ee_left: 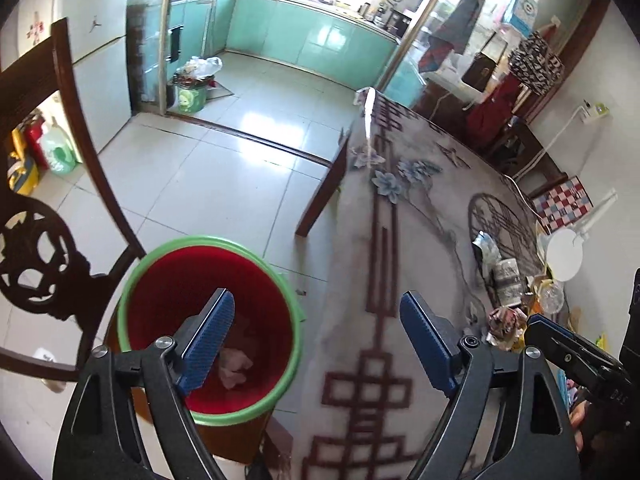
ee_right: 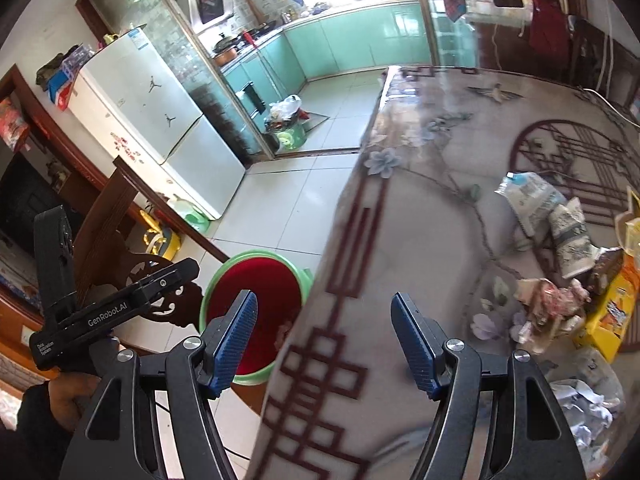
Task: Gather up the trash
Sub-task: 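Grasp the yellow-white snack wrapper with the right gripper while the left grasps crumpled white paper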
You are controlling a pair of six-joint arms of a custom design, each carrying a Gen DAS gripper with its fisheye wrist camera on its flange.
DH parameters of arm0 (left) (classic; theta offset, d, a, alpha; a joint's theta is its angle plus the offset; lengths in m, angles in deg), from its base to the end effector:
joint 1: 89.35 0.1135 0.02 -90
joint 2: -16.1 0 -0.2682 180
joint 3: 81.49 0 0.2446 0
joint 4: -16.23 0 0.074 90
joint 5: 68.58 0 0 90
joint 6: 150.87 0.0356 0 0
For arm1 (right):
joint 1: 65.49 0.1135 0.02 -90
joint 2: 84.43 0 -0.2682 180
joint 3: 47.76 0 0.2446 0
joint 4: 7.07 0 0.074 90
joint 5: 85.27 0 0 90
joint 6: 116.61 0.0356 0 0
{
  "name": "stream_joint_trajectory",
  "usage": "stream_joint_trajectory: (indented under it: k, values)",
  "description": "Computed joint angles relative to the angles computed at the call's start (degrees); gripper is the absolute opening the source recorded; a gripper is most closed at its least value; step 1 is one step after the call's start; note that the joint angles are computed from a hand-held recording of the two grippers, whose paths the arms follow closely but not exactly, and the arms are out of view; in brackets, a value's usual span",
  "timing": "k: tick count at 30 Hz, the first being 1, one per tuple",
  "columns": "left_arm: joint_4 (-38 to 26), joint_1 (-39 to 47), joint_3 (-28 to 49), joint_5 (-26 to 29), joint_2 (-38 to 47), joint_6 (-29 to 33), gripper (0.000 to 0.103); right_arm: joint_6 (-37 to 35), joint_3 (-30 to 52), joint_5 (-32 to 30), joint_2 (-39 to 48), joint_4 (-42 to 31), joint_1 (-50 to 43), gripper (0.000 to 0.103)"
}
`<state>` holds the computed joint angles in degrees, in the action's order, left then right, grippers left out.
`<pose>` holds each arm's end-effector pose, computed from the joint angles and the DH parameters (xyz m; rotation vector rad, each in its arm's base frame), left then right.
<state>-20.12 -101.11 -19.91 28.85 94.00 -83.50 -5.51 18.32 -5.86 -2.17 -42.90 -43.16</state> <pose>0.2583 -0.0585 0.2201 -0.1841 2.5199 -0.4089 0.2620 0.1147 0.2252 -0.1082 2.5378 0.5419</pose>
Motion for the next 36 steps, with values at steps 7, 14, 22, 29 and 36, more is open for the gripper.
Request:
stream_joint_trajectory:
  k: [7, 14, 22, 29, 36]
  values:
    - [1.4, -16.6, 4.8, -1.9, 5.8, -8.1, 0.088, -17.1, -7.0, -5.0, -13.5, -13.5, -23.9, 0.069]
    - [2.5, -34.0, 14.4, -1.3, 17.6, -14.9, 0.088, -59.4, -8.0, -7.0, -11.9, -29.6, -59.5, 0.069]
    - [-0.8, -44.9, 27.1, 0.6, 30.6, -22.3, 0.088, -75.5, -12.7, -2.5, 3.7, -20.3, -73.7, 0.065]
    - [-5.1, -48.7, 35.6, 1.9, 38.5, -26.1, 0.088, -79.7, -7.2, -6.1, 12.8, -19.0, -84.0, 0.015]
    - [-10.2, -49.6, 43.1, 3.4, 45.9, -29.8, 0.088, -77.7, 4.1, -14.6, 12.9, -25.2, -90.1, 0.013]
